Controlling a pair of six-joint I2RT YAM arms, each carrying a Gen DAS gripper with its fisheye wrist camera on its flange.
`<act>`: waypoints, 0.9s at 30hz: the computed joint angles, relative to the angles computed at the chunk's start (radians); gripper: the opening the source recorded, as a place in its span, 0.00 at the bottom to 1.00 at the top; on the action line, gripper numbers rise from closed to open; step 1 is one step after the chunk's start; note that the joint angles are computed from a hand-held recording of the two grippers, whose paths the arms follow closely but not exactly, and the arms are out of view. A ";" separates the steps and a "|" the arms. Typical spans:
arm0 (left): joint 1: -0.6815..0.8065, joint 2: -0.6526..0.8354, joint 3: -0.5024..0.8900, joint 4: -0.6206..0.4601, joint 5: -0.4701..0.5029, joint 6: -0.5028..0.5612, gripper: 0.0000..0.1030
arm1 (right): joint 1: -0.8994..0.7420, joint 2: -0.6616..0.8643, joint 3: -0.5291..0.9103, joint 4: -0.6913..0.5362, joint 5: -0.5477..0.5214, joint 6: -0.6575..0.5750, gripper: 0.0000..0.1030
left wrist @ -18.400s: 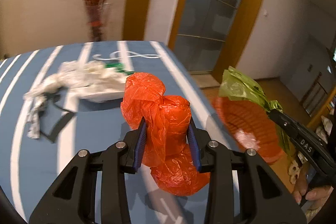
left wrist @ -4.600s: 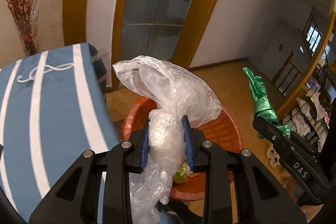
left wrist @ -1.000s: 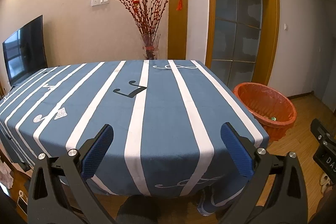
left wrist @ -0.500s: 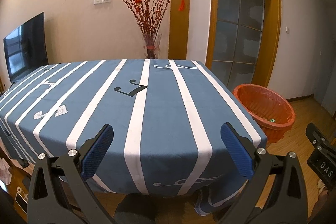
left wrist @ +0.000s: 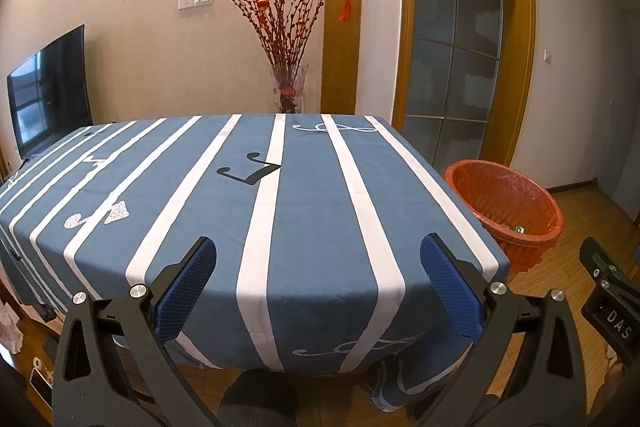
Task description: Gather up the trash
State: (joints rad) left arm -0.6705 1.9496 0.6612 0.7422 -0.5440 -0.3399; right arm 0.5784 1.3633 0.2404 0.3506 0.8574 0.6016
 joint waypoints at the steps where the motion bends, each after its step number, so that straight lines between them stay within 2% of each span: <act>1: -0.001 0.003 0.001 0.001 -0.002 0.000 0.97 | -0.005 -0.001 -0.002 0.004 -0.005 -0.005 0.96; 27: 0.016 0.008 0.008 -0.005 0.024 0.005 0.97 | -0.018 0.007 -0.008 0.026 -0.021 -0.018 0.96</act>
State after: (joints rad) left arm -0.6543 1.9580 0.6690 0.7370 -0.5199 -0.3350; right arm 0.5602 1.3700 0.2319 0.3765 0.8366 0.5833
